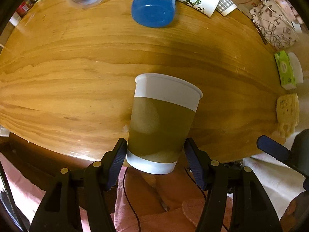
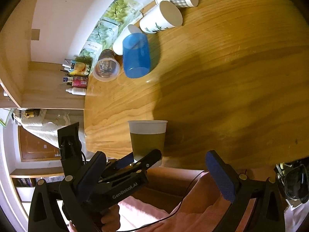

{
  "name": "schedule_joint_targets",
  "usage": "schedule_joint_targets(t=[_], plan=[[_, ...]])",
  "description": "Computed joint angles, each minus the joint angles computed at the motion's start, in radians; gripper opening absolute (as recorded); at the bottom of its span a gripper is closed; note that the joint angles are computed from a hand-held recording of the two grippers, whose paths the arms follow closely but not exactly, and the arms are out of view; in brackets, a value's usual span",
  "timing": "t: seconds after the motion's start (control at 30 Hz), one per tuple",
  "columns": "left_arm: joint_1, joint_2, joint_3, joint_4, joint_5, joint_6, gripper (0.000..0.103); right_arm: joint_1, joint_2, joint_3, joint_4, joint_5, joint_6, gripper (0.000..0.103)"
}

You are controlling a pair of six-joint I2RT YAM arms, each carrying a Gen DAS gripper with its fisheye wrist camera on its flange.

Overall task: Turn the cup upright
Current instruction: 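Lift the brown-sleeved cup off the desk with the left gripper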

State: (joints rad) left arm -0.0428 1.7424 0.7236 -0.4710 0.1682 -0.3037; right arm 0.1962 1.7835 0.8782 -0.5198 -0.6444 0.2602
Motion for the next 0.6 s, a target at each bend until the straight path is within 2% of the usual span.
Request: schedule_joint_targets(t=[0.3, 0.6], plan=[[-0.019, 0.027, -0.001, 0.060, 0.003, -0.121, 0.067, -0.038, 0.182, 0.209, -0.170, -0.033, -0.181, 0.103], [-0.023, 0.013, -0.045, 0.129, 0.032, -0.189, 0.068, -0.028, 0.296, 0.338, -0.272, -0.054, -0.260, 0.103]])
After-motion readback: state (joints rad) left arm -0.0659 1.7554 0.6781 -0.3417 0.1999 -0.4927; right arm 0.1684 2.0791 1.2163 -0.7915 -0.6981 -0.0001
